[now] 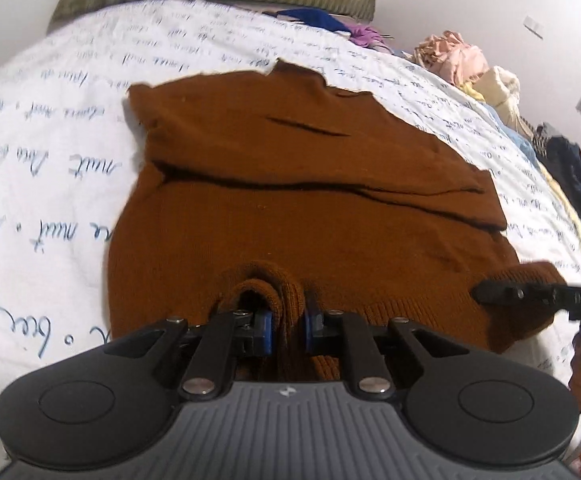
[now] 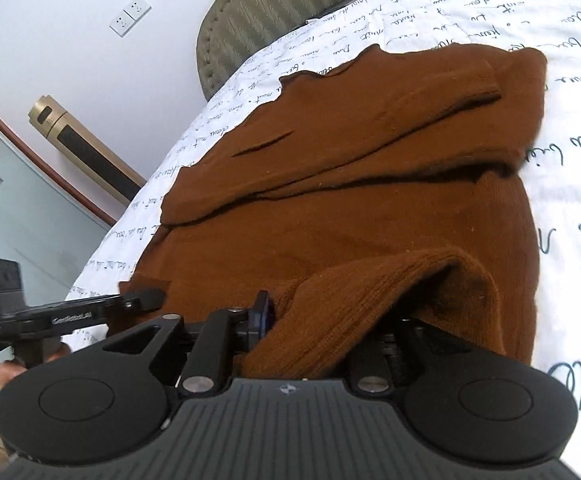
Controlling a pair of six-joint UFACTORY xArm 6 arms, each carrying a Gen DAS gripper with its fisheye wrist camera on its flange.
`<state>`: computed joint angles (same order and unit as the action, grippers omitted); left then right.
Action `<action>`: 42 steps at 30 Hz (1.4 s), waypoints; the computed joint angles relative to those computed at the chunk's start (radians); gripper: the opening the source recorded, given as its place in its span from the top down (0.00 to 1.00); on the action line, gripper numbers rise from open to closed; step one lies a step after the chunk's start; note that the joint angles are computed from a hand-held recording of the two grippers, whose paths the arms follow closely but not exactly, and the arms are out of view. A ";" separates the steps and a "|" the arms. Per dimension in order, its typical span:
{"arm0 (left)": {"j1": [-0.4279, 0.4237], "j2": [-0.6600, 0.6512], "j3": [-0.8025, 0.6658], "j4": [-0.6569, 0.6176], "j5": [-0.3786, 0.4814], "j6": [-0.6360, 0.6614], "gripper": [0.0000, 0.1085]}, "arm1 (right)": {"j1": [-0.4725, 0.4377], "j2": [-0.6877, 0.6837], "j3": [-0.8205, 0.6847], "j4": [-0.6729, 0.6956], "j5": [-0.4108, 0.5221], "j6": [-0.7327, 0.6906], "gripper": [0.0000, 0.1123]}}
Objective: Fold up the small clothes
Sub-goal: 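Close both grippers on the brown sweater hem, then lift the hem with both grippers and fold it toward the collar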
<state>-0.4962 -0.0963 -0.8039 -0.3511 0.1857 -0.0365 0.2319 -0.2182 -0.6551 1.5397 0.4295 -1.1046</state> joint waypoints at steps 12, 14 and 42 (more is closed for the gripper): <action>-0.010 -0.051 0.050 -0.151 -0.003 0.096 0.86 | 0.010 -0.105 0.081 -0.130 0.019 0.055 0.75; -0.003 -0.062 0.049 -0.095 0.022 0.051 0.86 | 0.023 -0.118 0.087 -0.154 0.001 0.061 0.84; 0.064 -0.020 -0.206 0.462 0.040 -0.326 0.87 | -0.070 -0.078 -0.118 0.219 0.060 -0.221 0.90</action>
<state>-0.4326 -0.1160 -1.0097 0.1106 0.2257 -0.3625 0.1621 -0.2960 -0.7730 1.7585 0.4897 -1.3252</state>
